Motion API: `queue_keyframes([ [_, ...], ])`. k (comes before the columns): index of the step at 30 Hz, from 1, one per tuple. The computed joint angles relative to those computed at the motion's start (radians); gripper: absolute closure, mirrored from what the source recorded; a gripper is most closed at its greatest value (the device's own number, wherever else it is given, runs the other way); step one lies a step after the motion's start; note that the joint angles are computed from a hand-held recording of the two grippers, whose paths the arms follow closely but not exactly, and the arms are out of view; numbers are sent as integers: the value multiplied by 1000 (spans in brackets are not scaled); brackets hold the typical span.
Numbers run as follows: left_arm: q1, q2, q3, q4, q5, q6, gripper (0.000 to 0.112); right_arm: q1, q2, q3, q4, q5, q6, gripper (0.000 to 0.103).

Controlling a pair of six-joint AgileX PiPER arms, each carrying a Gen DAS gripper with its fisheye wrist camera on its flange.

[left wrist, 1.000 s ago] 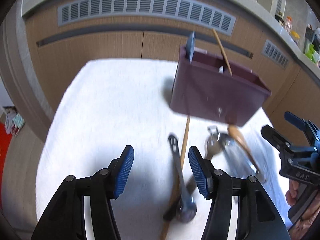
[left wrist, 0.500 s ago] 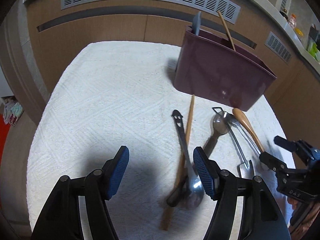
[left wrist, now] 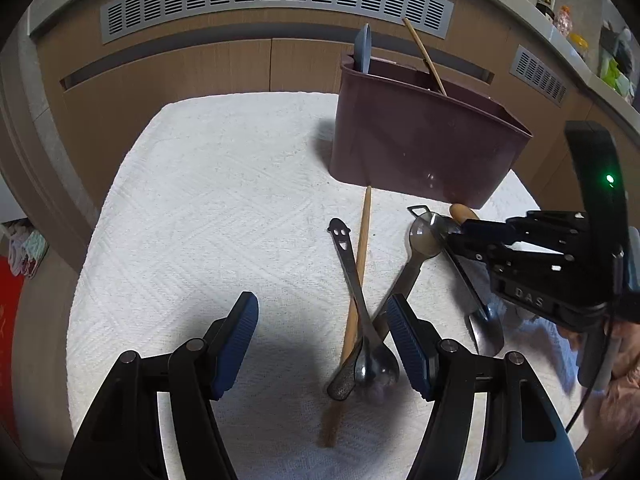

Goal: Organize utensils
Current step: 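Grasp a small metal spoon with the right tool while the left tool grasps a steel spoon, then grasp the wooden spoon with the right tool while the left tool lifts the steel spoon toward the holder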

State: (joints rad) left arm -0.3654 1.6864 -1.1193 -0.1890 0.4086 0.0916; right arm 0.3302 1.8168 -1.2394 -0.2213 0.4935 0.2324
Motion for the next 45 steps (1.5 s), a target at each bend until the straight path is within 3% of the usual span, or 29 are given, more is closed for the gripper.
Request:
queue_keyframes([
  [6,-9,14,-17,7,18,-5,45,-38,26,-49,161,33,-120,85],
  [17,-67,45,-93,46,69,38,45,-109,-150,152,169,-43,-83,86],
  [21,-72,96,-183,-69,160,233,46,-146,-182,193,188,-61,-97,86],
  [23,-75,136,-248,-109,218,333,52,-157,-193,209,207,-71,-114,86],
  [26,-96,214,-370,-64,298,367,58,-172,-210,237,240,-91,-153,86],
  [29,-109,312,-522,-18,397,355,70,-175,-224,260,248,-113,-154,86],
  [34,-118,473,-783,14,581,304,71,-171,-230,271,208,-124,-122,86],
  [36,-116,503,-836,-2,609,300,71,-170,-233,275,220,-128,-143,86],
  [38,-118,513,-853,-2,606,263,72,-167,-234,278,233,-135,-159,86],
  [39,-119,508,-840,-4,589,248,78,-169,-233,279,247,-141,-173,86],
  [41,-110,471,-769,-15,531,235,78,-163,-226,272,236,-139,-158,86],
  [45,-76,333,-525,-30,341,148,78,-161,-197,245,281,-131,-178,83],
])
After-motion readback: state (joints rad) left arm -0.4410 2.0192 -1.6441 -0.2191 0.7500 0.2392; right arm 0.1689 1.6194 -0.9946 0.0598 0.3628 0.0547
